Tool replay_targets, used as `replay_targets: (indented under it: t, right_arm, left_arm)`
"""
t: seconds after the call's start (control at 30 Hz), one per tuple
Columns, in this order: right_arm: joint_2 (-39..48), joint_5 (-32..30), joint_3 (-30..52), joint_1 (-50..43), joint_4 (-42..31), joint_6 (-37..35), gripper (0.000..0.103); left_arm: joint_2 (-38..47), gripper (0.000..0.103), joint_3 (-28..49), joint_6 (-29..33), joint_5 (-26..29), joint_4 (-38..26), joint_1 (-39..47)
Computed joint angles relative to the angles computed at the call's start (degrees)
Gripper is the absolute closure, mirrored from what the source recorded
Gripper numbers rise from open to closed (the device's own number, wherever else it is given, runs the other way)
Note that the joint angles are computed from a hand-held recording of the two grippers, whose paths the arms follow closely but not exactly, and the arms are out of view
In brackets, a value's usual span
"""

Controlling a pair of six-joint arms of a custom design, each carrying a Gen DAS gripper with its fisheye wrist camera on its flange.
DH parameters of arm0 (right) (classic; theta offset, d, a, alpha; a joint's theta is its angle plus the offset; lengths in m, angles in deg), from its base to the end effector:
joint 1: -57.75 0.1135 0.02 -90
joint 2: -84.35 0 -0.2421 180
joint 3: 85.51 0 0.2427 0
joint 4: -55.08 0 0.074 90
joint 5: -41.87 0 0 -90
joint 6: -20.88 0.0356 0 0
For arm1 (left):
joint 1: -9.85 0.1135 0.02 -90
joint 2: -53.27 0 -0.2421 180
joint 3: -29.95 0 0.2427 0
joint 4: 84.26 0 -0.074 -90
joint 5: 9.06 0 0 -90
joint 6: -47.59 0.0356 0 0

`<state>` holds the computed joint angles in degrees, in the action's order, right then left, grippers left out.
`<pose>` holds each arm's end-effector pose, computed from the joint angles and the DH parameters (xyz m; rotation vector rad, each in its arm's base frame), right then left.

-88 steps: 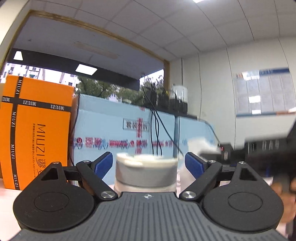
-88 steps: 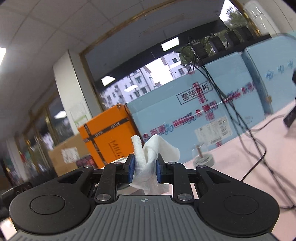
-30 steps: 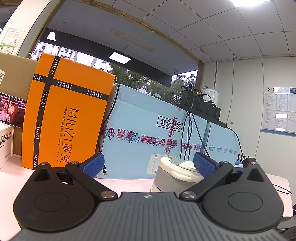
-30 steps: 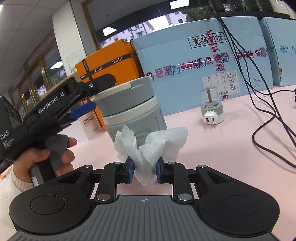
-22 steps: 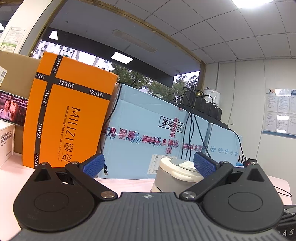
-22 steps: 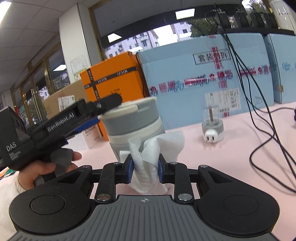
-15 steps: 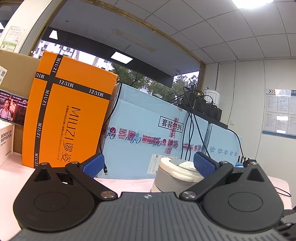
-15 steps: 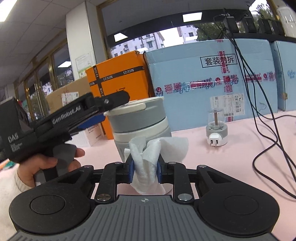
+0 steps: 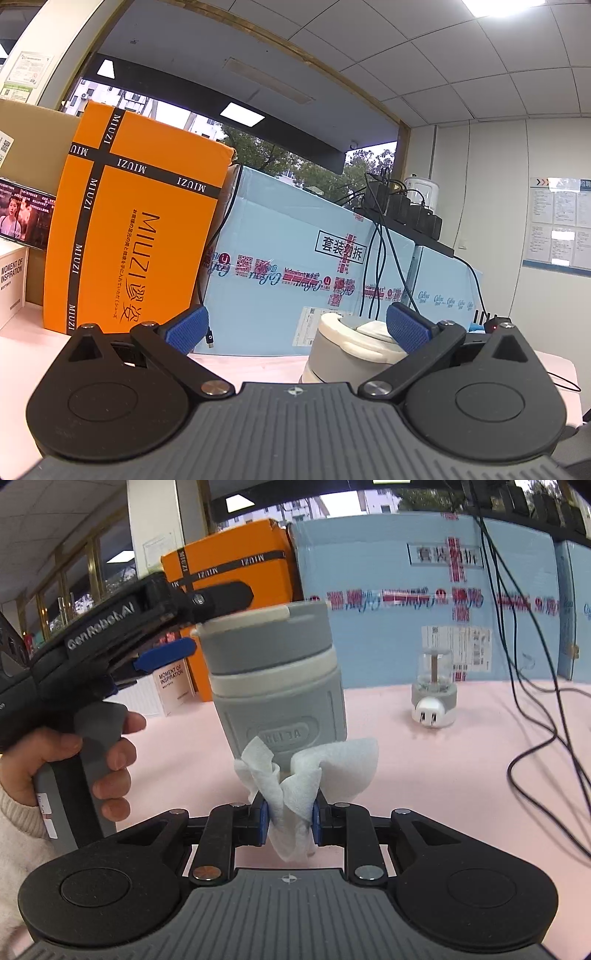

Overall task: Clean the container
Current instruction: 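Wipe the tissue around the mug's grey sleeve with the right gripper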

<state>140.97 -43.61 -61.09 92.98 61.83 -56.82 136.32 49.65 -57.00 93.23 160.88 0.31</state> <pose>0.1577 0.1079 0.1393 -0.3559 2.0110 0.4459 0.2042 -0.0420 0.1403 0.1039 1.5580 -0.4981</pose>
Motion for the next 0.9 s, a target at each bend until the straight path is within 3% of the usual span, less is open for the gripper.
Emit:
replay_targets:
  t: [0.3,0.77,0.9]
  right_arm:
    - [-14.0,4.8,-1.5,3.3,-3.6,-2.1,0.083]
    - [-6.8,2.2,-1.3,1.0,-0.8,-2.5,0.082]
    - [-8.8,3.7,-1.2,2.2,-2.2,-2.6,0.082]
  left_arm:
    - [0.3,0.000,-0.1,-0.1,-0.1,0.5,0.1]
    - [1.1,0.000,-0.2,-0.4,-0.3,1.6,0.0]
    - [1.2,0.000,-0.1,-0.2,-0.1,1.7,-0.1]
